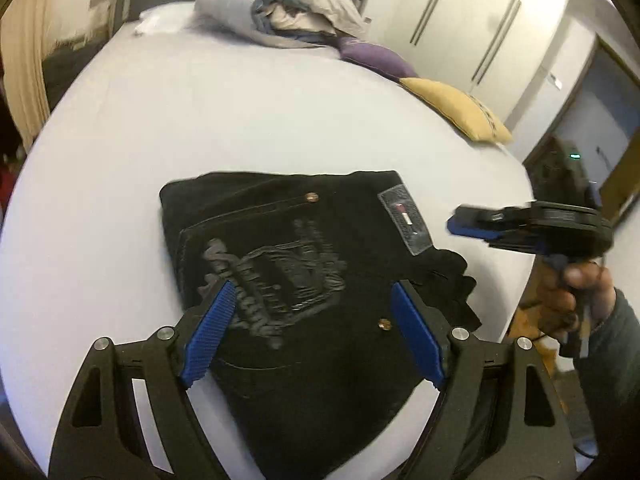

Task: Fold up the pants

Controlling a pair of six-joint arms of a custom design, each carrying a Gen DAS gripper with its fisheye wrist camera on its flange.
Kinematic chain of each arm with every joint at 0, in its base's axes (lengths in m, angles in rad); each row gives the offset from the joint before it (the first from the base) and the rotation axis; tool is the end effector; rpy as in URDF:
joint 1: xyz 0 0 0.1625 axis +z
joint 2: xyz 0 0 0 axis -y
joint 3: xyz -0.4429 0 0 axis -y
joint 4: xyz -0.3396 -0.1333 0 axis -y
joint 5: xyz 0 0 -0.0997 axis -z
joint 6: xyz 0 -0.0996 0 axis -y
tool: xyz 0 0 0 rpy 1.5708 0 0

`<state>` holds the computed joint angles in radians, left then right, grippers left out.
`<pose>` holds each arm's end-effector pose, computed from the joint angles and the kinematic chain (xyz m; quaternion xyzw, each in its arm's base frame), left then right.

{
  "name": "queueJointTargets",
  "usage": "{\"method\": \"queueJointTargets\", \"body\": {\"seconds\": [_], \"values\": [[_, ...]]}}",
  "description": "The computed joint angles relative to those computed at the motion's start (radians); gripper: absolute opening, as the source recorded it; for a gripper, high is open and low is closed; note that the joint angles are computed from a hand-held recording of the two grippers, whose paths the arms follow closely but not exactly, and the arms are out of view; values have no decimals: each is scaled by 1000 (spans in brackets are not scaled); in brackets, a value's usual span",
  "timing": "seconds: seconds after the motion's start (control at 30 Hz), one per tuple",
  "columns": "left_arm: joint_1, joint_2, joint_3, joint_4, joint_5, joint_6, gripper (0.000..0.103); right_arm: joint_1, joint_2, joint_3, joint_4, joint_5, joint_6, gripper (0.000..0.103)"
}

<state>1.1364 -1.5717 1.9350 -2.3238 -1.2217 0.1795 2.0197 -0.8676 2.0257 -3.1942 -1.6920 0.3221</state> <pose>-0.0354 -0.4739 0.4360 0.2599 0.9312 -0.2108 0.1448 0.3506 -0.4484 0.1456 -0.0476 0.9702 -0.2354 0.0319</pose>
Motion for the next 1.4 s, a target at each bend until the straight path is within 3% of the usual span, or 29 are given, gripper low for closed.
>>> {"method": "queueJointTargets", "body": {"seconds": [0.1, 0.2, 0.27, 0.33, 0.47, 0.57, 0.63, 0.67, 0.77, 1.03, 1.17, 1.3, 1.4], "values": [[18, 12, 2, -7, 3, 14, 79, 8, 43, -62, 84, 9, -19, 32], [26, 4, 7, -10, -4, 30, 78, -25, 72, -44, 118, -11, 76, 30], [42, 18, -16, -10, -33, 39, 75, -52, 85, 20, 24, -6, 120, 3], [60, 24, -51, 8, -52, 54, 74, -66, 88, 89, -107, 28, 149, 0], [102, 112, -186, 118, -131, 86, 51, -60, 99, 122, -185, 29, 151, 0], [162, 209, -318, 224, -234, 91, 31, -62, 104, 121, -189, 35, 157, 0], [213, 277, -419, 285, -324, 71, 28, -67, 108, 121, -192, 39, 149, 0], [247, 322, -485, 334, -391, 56, 21, -62, 116, 118, -197, 37, 153, 0], [322, 401, -595, 434, -481, 0, 5, -72, 108, 143, -221, 46, 149, 0], [420, 315, -474, 364, -633, 55, 3, -95, 96, 172, -244, 54, 131, 0], [423, 253, -429, 412, -660, 118, 3, -88, 93, 169, -238, 37, 135, 0], [410, 177, -357, 471, -616, 210, 3, -73, 98, 171, -250, 22, 149, 0], [424, 149, -339, 500, -622, 233, 3, -65, 102, 175, -266, 13, 153, 0]]}}
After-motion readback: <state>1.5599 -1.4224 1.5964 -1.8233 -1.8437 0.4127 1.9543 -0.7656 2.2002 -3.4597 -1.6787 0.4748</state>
